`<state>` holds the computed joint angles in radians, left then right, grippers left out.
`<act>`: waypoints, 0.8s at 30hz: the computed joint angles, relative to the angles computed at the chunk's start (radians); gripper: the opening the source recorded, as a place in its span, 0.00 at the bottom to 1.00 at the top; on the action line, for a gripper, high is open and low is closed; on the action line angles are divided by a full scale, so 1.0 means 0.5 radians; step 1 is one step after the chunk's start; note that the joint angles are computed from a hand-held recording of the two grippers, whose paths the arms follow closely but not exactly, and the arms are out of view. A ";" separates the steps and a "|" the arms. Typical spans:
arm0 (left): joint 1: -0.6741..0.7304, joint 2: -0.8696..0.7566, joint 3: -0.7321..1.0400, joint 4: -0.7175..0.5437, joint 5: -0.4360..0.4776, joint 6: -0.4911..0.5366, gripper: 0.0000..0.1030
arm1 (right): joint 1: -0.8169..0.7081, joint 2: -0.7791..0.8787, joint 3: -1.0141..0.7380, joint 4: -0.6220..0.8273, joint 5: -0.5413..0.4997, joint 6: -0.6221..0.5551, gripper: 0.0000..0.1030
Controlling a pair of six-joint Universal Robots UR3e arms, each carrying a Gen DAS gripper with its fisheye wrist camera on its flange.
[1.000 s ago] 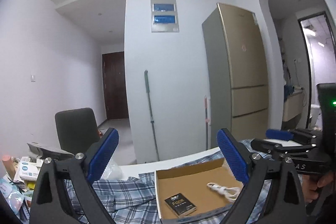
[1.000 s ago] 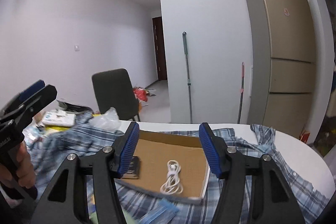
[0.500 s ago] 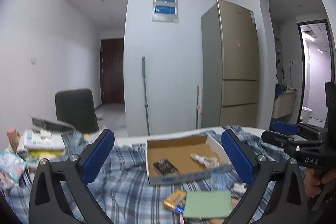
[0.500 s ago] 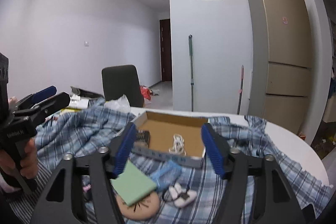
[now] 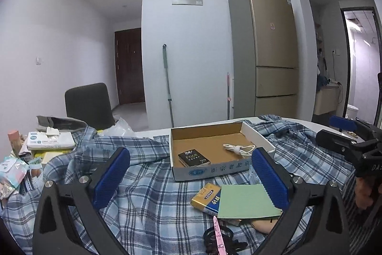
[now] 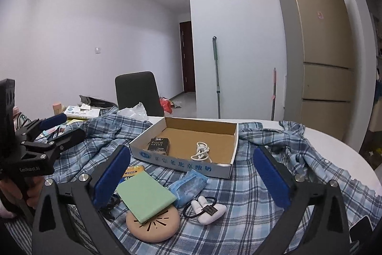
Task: Organize soft objects
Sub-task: 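Withdraw both grippers from the box, then grasp the pink pen and black hair ties with the left gripper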
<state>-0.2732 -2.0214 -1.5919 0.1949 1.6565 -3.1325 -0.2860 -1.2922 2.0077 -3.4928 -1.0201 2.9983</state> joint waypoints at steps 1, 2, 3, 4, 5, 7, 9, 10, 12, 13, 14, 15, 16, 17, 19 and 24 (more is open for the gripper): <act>0.006 -0.001 0.010 -0.026 -0.003 -0.004 1.00 | -0.006 0.000 0.001 0.002 0.004 0.009 0.99; 0.011 0.003 0.015 -0.051 -0.007 -0.010 1.00 | -0.010 0.001 0.000 0.000 0.004 0.018 0.99; 0.018 0.007 0.019 -0.069 -0.019 -0.017 1.00 | -0.011 0.002 0.000 -0.004 0.001 0.027 0.99; 0.024 0.014 0.014 -0.077 -0.032 -0.024 1.00 | -0.011 0.004 0.000 -0.009 0.001 0.034 0.99; 0.025 0.018 0.012 -0.087 -0.032 -0.026 1.00 | -0.013 0.003 0.003 -0.013 0.003 0.037 0.99; 0.020 0.033 0.031 -0.167 -0.022 -0.027 1.00 | -0.014 -0.002 0.008 -0.021 0.002 0.035 0.99; -0.002 0.073 0.082 -0.387 0.016 -0.022 1.00 | -0.005 -0.006 0.005 -0.019 -0.016 0.031 0.99; -0.017 0.088 0.117 -0.504 0.048 -0.014 1.00 | 0.004 -0.007 -0.001 -0.009 -0.032 0.027 0.99; 0.006 0.163 0.077 -0.646 -0.029 -0.004 1.00 | 0.009 -0.021 -0.010 0.032 -0.044 0.013 0.99; 0.012 0.202 0.061 -0.731 -0.048 -0.017 1.00 | 0.008 -0.034 -0.016 0.073 -0.042 0.004 0.99; 0.010 0.222 0.070 -0.824 -0.048 -0.023 1.00 | 0.004 -0.048 -0.020 0.116 -0.035 -0.006 0.99; 0.011 0.238 0.079 -0.914 -0.060 -0.021 1.00 | 0.002 -0.067 -0.031 0.185 -0.035 -0.023 0.99; 0.014 0.250 0.092 -1.008 -0.083 -0.021 0.97 | 0.003 -0.086 -0.045 0.261 -0.044 -0.039 0.99; 0.020 0.258 0.087 -1.046 -0.113 -0.026 0.95 | 0.005 -0.104 -0.065 0.345 -0.057 -0.052 0.99; 0.017 0.256 0.096 -1.127 -0.159 -0.024 0.95 | 0.004 -0.131 -0.117 0.545 -0.070 -0.074 0.97; -0.050 0.166 0.230 -1.352 -0.109 0.028 0.85 | -0.007 -0.141 -0.203 0.887 -0.045 -0.164 0.94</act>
<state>-0.2983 -1.9382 -1.4767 -0.4812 1.6021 -3.1185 -0.2896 -1.3629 1.9065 -3.0494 -1.0427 2.9161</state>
